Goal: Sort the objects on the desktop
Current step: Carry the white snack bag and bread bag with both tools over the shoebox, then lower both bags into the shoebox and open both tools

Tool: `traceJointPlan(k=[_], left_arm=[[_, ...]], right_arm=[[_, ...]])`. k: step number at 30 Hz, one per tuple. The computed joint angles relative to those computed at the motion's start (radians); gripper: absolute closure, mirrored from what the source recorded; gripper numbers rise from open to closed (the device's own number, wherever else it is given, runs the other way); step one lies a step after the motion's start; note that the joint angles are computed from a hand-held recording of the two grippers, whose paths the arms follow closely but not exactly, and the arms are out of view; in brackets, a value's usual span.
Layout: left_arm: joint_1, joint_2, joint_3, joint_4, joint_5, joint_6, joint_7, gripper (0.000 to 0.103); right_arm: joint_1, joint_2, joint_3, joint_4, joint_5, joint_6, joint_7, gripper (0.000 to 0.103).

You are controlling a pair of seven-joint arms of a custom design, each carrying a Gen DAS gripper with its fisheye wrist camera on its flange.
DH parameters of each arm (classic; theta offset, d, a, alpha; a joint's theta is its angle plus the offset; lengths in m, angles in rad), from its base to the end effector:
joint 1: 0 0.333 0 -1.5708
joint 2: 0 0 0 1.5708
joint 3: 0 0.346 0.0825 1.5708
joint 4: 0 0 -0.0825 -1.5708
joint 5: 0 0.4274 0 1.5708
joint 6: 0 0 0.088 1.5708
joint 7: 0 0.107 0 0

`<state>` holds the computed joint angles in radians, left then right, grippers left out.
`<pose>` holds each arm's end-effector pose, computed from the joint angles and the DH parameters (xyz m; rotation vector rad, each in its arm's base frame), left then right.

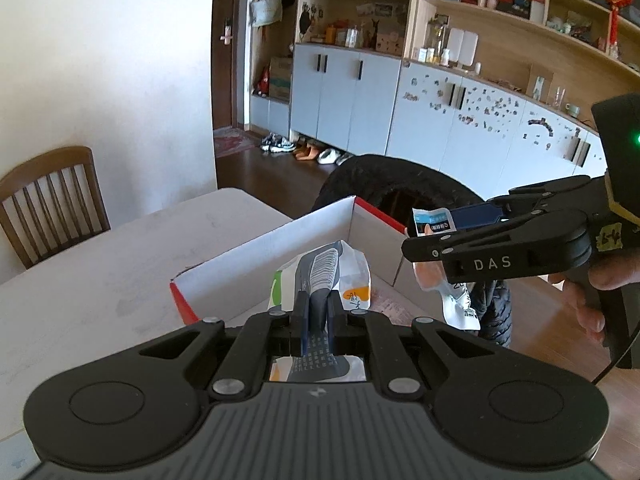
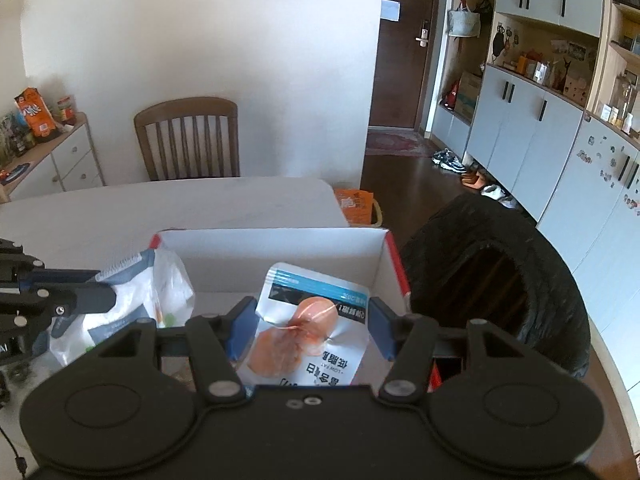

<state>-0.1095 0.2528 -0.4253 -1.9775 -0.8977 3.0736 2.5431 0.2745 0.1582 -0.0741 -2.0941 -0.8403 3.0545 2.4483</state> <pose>0.6193 -0.2723 0.4289 -1.2218 2.2462 -1.1423 0.6167 0.1865 0.4247 -1.8344 1.5960 -0.7360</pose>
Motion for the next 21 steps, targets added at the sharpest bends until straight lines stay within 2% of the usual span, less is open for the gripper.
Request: traceJointPlan(k=[3, 5, 8, 12, 21], left_arm=[[-0.074, 0.035, 0.084, 0.033, 0.143, -0.015, -0.144, 0.096], [-0.115, 0.062, 0.133, 0.058, 0.245, -0.027, -0.239, 0.096], [-0.153, 0.100, 0.182, 0.097, 0.359, -0.041, -0.349, 0.096], [-0.195, 0.141, 0.233, 0.137, 0.484, -0.048, -0.458, 0.096], [-0.239, 0.219, 0.302, 0.219, 0.698, -0.121, -0.656, 0.096]], right_arm=[[-0.020, 0.031, 0.016, 0.024, 0.051, -0.001, -0.074, 0.044], [-0.049, 0.054, 0.052, 0.038, 0.138, -0.006, -0.176, 0.044], [-0.058, 0.087, 0.066, 0.060, 0.226, -0.009, -0.275, 0.044], [-0.033, 0.130, 0.036, 0.088, 0.270, 0.020, -0.321, 0.044], [-0.076, 0.173, 0.101, 0.101, 0.424, 0.026, -0.514, 0.044]])
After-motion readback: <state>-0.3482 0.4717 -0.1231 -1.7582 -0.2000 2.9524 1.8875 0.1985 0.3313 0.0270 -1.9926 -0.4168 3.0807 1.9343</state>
